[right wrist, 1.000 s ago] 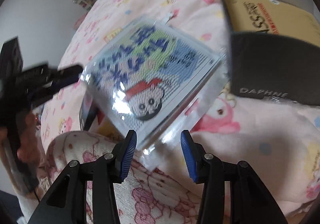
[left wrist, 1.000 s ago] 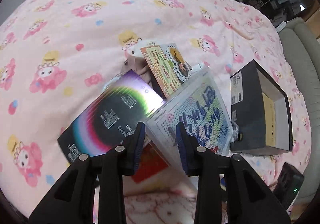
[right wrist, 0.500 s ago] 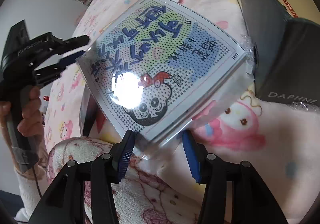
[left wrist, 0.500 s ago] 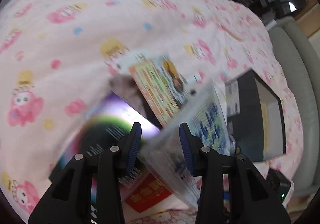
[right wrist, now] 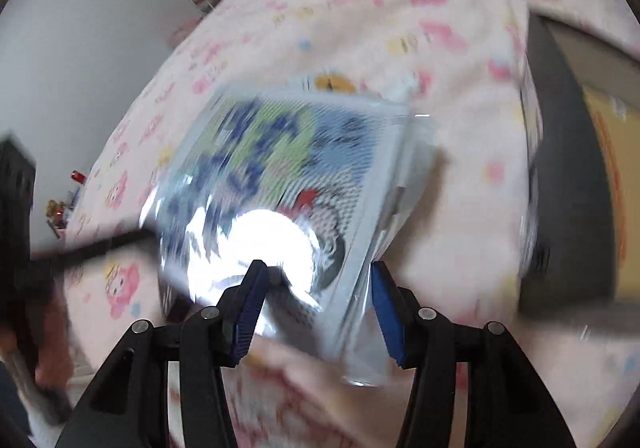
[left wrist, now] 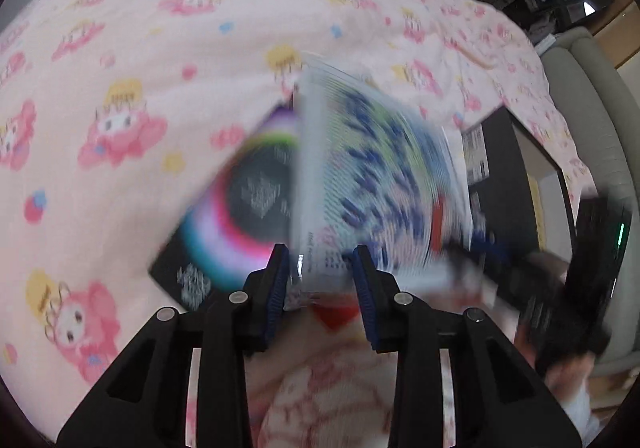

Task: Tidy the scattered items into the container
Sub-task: 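Carry the bead kit with the left gripper toward the open black box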

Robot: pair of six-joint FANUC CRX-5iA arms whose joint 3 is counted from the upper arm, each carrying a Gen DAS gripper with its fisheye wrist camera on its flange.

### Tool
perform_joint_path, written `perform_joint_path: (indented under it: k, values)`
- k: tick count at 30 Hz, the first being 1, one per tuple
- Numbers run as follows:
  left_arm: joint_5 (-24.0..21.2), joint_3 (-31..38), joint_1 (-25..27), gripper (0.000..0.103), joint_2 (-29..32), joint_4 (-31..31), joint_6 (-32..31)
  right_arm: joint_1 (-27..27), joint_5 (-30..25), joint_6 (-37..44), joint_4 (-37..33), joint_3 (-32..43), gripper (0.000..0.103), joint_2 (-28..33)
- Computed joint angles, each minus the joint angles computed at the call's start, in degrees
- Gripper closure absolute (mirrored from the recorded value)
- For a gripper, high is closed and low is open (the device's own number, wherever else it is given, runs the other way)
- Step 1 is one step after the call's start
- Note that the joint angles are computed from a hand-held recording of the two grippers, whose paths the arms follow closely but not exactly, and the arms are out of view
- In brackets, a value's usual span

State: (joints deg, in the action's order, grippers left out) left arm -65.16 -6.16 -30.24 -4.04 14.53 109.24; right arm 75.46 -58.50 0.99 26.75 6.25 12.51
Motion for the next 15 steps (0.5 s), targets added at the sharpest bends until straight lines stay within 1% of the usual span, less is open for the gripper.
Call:
perform_joint_path:
  k: [1,2,4,5,6,7,9,10,12,14,15]
  values:
    - [0.3,-1.2,0.5,0.069,-0.2,2.3,-1.7,-0.5,-0.5,0.6,1.3,-0.3,0.054,-0.3]
    - [0.7,-3.1,1.5,0.069,-0.6,6.5,-4.6,-1.0,-1.7,1.0,1.7,0.1,0.054,-0.5]
    - [1.3,-5.0,2.5,0.069,-1.3,9.5,-6.3,-2.2,-1.0,-0.2,2.1,0.4,0.054,-0.7]
    - [1.7,-5.2,2.7,0.069,-1.9,8.9,-5.7,-2.2,0.2,-1.9,2.9,-0.8,0.054,-1.7]
    - [2.0,-5.3,2.9,0.069,-2.5,7.8,-4.7,-0.2,0.1,-5.1,4.3,-4.1,0.054,-4.1]
    - [2.6,-5.6,3.5,0.069,-3.1,7.1,-4.0,0.6,-0.5,-5.9,4.3,-5.1,0.054,-5.0]
    - [4.1,-7.9,5.5,0.069,-3.9,9.3,-4.6,2.6,-0.4,-8.1,2.6,-7.1,0.054,-6.5]
    - [5.1,-9.1,6.5,0.069,-3.8,11.2,-5.4,3.9,0.4,-11.1,2.2,-9.3,0.054,-8.2]
    - [5.1,-9.4,7.1,0.069,-2.8,11.3,-5.3,5.0,4.5,-15.7,1.9,-12.9,0.054,-10.5]
    - [5.0,-8.7,6.8,0.069,-1.7,10.8,-5.6,6.1,7.0,-18.6,1.7,-14.7,0.054,-11.7]
    - [4.9,-8.3,6.4,0.069,-1.1,11.0,-5.7,6.5,7.5,-18.7,1.0,-14.8,0.054,-11.7]
